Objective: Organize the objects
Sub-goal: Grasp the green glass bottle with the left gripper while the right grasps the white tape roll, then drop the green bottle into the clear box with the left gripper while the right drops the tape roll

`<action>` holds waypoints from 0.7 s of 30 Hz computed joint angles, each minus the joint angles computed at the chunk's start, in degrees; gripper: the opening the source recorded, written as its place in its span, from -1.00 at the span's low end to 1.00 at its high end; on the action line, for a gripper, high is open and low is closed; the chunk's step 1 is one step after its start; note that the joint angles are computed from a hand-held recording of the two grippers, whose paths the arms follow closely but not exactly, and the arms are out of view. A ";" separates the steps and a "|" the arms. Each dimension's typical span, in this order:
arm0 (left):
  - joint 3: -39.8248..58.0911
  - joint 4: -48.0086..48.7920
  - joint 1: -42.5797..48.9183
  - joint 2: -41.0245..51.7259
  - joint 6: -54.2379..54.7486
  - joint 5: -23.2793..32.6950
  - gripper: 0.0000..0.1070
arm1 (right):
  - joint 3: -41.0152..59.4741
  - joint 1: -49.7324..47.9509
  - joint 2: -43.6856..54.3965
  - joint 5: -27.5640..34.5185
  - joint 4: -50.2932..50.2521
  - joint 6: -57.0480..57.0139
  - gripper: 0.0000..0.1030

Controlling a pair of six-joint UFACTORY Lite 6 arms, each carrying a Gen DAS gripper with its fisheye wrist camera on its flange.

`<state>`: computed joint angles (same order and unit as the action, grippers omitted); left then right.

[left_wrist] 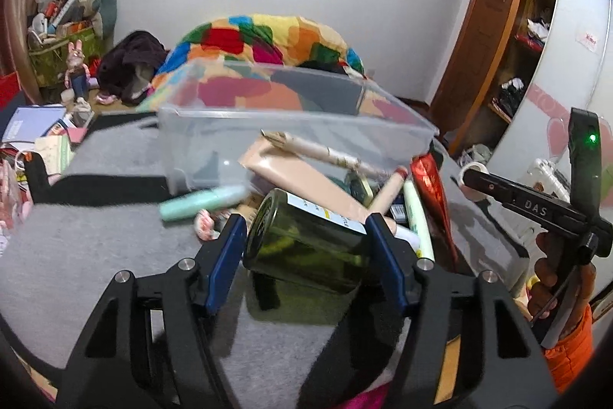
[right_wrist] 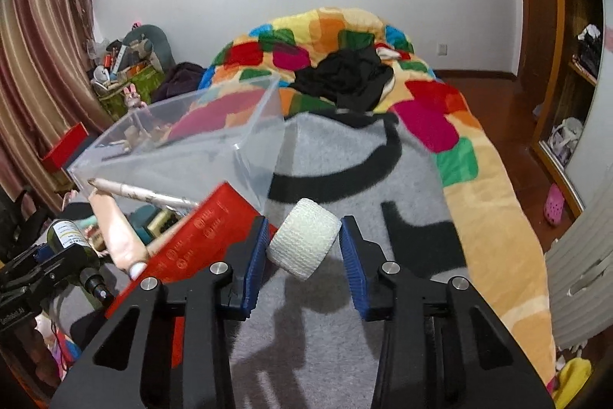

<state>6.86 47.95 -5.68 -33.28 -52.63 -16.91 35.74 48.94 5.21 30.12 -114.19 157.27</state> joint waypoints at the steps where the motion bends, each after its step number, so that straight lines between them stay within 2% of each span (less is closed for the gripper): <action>1: 0.28 3.93 1.37 -0.97 -3.38 -0.19 0.19 | -0.04 -0.15 -0.98 -0.14 -0.18 -0.56 -0.33; 4: 1.88 14.96 5.84 -3.33 -12.89 -1.10 0.19 | 1.34 -0.62 -3.08 -0.73 0.30 -3.80 -0.33; 10: 8.49 15.19 9.67 0.84 -12.08 -1.23 0.19 | 7.76 -2.38 -1.27 -4.34 -4.07 -4.25 -0.33; 16: 17.62 5.28 9.74 10.63 -3.42 -0.87 0.19 | 18.21 -3.31 6.29 -7.56 -3.34 -9.60 -0.33; 21: 24.87 -10.67 7.51 19.99 10.59 0.88 0.19 | 28.45 -6.53 14.13 -13.06 1.21 -17.25 -0.33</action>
<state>31.74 37.28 1.84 -13.30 -42.04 -16.03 64.19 42.41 19.34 17.07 -112.99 140.02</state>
